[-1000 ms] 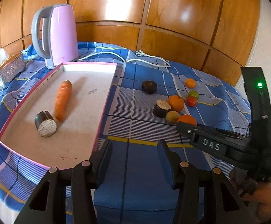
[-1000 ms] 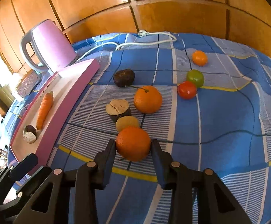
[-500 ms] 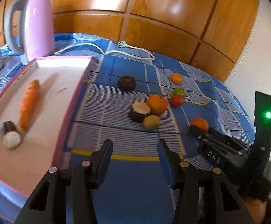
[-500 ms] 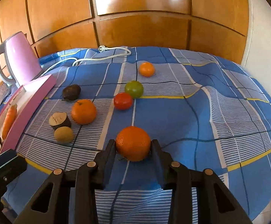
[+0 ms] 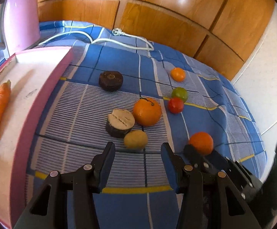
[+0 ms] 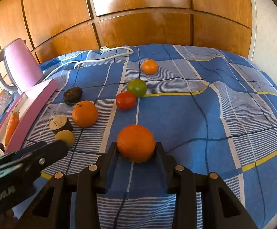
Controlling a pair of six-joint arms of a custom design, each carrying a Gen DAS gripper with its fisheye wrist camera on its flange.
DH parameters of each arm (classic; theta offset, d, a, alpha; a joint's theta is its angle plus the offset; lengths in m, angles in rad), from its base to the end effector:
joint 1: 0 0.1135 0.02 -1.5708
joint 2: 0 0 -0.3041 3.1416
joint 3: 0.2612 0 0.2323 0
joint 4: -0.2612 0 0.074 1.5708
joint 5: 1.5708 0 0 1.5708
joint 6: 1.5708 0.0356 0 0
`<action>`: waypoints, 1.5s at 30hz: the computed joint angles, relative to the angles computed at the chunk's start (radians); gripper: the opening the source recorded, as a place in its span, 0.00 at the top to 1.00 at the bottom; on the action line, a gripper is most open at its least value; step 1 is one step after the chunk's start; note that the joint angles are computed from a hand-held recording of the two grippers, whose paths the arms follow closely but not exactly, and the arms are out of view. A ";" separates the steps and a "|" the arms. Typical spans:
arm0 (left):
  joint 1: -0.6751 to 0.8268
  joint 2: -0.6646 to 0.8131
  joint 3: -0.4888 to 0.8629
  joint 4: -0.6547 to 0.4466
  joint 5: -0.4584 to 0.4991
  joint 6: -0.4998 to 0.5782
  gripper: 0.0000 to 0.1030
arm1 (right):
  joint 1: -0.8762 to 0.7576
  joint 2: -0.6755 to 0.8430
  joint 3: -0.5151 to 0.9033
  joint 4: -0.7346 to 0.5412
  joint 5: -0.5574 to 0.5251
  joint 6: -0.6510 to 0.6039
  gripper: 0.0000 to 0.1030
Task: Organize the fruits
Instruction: 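Grasp the small yellow round fruit with the left tool while the right tool holds the orange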
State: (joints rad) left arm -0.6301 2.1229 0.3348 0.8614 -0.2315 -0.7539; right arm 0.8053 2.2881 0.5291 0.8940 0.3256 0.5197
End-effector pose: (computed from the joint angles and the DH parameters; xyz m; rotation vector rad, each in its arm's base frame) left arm 0.2108 -0.1436 0.0535 -0.2501 2.4756 -0.3068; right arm 0.2207 0.2133 0.0290 -0.1965 2.3805 0.2314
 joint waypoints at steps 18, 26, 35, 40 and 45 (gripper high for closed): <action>-0.071 0.137 -0.175 0.328 -0.150 0.040 0.73 | 0.028 0.035 0.041 -0.012 0.060 -0.047 0.42; -0.152 0.225 -0.184 0.402 -0.278 0.027 0.72 | -0.004 0.049 -0.008 0.105 -0.001 -0.009 0.42; -0.186 0.259 -0.181 0.432 -0.330 0.047 0.73 | -0.012 0.049 -0.021 0.126 -0.004 0.015 0.48; -0.204 0.255 -0.181 0.417 -0.352 0.048 0.73 | -0.017 0.042 -0.026 0.109 0.010 0.012 0.62; -0.220 0.245 -0.201 0.412 -0.362 0.020 0.73 | -0.002 0.033 -0.025 0.089 0.025 -0.003 0.63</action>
